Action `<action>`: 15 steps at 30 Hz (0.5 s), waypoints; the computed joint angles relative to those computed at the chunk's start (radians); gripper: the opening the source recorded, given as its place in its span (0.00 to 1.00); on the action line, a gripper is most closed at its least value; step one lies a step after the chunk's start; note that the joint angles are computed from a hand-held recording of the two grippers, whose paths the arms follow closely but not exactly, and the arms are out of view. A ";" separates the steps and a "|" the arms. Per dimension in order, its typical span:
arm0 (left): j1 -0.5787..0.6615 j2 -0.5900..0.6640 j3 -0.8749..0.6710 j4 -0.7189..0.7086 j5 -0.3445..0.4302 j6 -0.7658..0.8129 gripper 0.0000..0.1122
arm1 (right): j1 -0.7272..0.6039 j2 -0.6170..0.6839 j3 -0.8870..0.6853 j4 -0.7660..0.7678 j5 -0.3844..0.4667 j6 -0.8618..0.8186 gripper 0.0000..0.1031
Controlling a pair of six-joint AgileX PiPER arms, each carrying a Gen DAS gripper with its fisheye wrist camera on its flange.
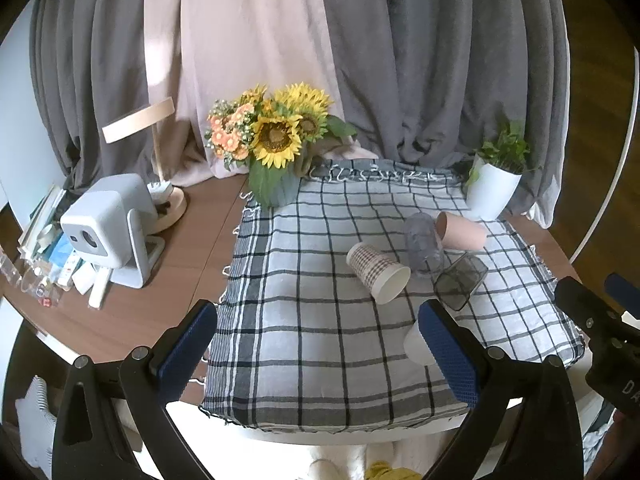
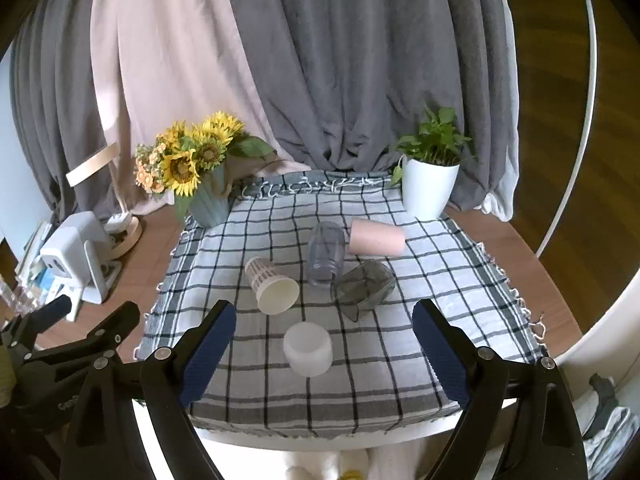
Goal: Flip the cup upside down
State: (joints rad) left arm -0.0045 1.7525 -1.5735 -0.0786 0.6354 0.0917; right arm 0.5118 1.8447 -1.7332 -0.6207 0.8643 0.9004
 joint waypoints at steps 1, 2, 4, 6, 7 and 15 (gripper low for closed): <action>-0.001 -0.004 0.003 -0.003 -0.005 0.003 0.91 | 0.001 -0.003 0.003 -0.004 0.001 0.004 0.87; -0.001 -0.011 0.010 -0.003 -0.009 0.003 0.91 | 0.003 -0.006 0.004 -0.009 0.002 0.009 0.87; -0.005 -0.019 0.016 0.003 -0.015 0.000 0.91 | 0.005 -0.013 0.013 -0.018 -0.001 0.019 0.87; -0.008 -0.029 0.026 0.009 -0.024 -0.004 0.91 | 0.006 -0.020 0.023 -0.024 -0.007 0.027 0.87; -0.009 -0.032 0.028 0.012 -0.027 -0.006 0.91 | 0.006 -0.023 0.028 -0.027 -0.009 0.031 0.87; -0.010 -0.047 0.041 0.008 -0.037 -0.006 0.91 | 0.009 -0.035 0.041 -0.041 -0.019 0.043 0.87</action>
